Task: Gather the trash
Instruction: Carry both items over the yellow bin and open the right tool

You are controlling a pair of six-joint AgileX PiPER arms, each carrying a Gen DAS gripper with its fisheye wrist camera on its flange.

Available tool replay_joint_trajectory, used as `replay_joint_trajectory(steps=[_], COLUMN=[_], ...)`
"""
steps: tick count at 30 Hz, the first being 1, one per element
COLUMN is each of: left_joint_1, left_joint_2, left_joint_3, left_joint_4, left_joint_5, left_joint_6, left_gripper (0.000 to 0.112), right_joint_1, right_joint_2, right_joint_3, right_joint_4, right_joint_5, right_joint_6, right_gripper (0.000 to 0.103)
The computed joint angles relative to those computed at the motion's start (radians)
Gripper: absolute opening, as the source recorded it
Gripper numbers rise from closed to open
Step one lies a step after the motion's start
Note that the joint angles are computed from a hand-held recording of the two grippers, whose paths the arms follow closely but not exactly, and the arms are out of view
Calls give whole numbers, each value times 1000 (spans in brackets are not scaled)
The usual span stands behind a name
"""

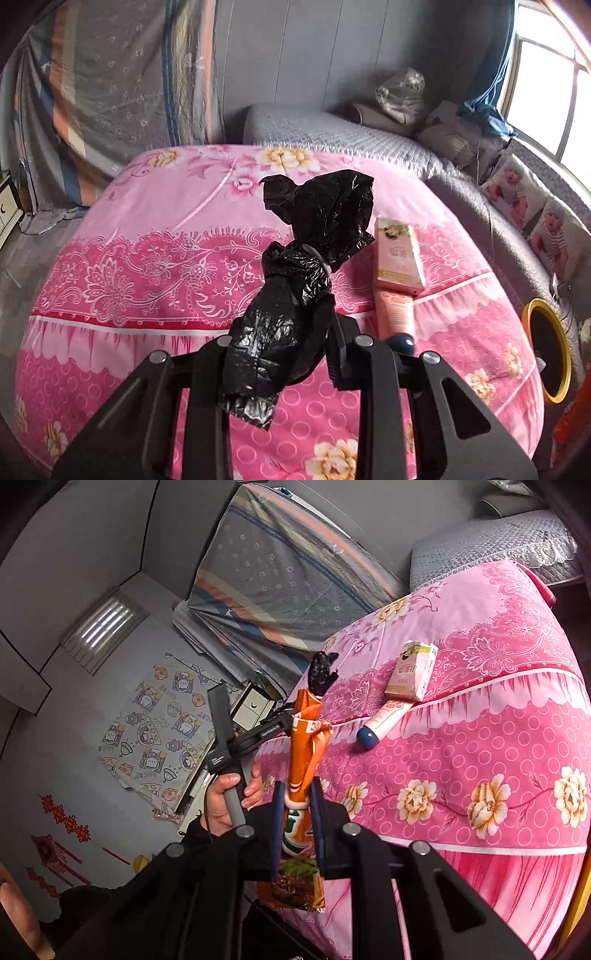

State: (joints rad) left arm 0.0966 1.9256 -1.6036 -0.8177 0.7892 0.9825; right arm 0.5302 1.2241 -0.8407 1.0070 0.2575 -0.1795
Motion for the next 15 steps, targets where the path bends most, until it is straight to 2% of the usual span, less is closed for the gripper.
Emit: replay_joint_trajectory(steps=[3, 5, 6, 9, 11, 13, 15], left_joint_1=[56, 80, 88, 126, 131, 144, 138], left_joint_2=[-164, -267, -301, -417, -484, -528, -579], left_joint_3=[187, 289, 317, 415, 464, 483, 509], left_joint_4=[-153, -205, -213, -259, -273, -291, -300], left_joint_5=[-32, -52, -51, -19, -11, 43, 66], left_joint_6=[146, 188, 187, 225, 246, 260, 275], left_gripper=[25, 25, 25, 25, 25, 25, 25], right_joint_1=[30, 43, 59, 84, 104, 118, 126], right_joint_2=[3, 11, 15, 21, 19, 6, -13], right_joint_3=[5, 11, 12, 16, 20, 28, 38], right_joint_4=[31, 108, 92, 158, 131, 99, 45], right_joint_5=[-18, -25, -44, -57, -77, -93, -106], right_joint_6=[-23, -90, -70, -121, -88, -51, 7], right_gripper=[13, 13, 13, 13, 13, 13, 13])
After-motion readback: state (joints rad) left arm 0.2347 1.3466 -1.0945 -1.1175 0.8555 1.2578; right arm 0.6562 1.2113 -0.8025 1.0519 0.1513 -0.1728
